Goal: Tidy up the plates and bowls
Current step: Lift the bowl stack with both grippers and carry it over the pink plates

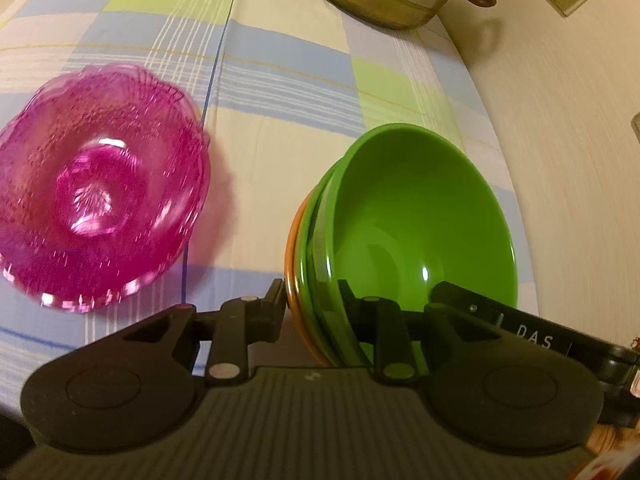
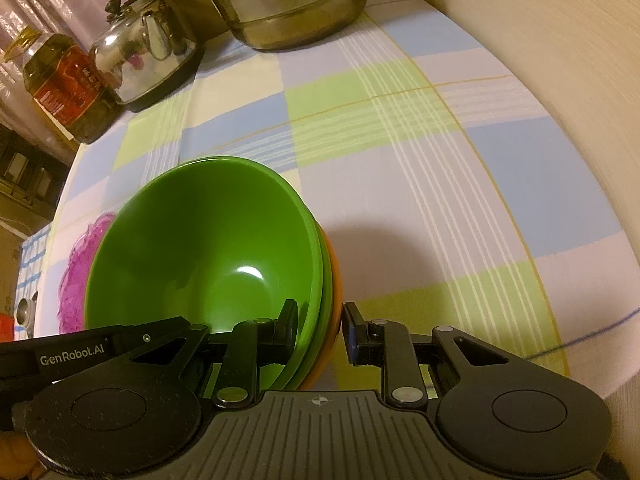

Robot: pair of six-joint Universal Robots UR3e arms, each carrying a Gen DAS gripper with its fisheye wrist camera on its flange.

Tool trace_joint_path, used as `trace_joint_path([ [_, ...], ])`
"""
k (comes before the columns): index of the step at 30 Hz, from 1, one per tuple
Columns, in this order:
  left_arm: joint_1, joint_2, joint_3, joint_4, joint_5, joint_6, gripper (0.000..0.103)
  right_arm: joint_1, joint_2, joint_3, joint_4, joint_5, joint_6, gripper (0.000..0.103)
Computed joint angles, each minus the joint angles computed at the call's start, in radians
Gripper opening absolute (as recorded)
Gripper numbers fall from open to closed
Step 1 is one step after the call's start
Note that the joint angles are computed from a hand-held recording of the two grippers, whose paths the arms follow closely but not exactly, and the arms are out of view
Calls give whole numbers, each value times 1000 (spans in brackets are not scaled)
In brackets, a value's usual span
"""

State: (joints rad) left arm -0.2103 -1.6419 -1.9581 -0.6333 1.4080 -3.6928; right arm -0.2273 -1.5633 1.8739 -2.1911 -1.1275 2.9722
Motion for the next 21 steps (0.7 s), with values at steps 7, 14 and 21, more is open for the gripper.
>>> trace_joint_path([
  [7, -39, 112, -79, -20, 26, -36, 23, -38, -146, 99, 55, 18, -45, 24],
  [14, -79, 217, -129, -61, 56, -65, 23, -73, -282, 164, 127, 42, -80, 24],
  [21, -106, 339, -190, -106, 89, -106, 23, -92, -399, 202, 211, 65, -118, 23],
])
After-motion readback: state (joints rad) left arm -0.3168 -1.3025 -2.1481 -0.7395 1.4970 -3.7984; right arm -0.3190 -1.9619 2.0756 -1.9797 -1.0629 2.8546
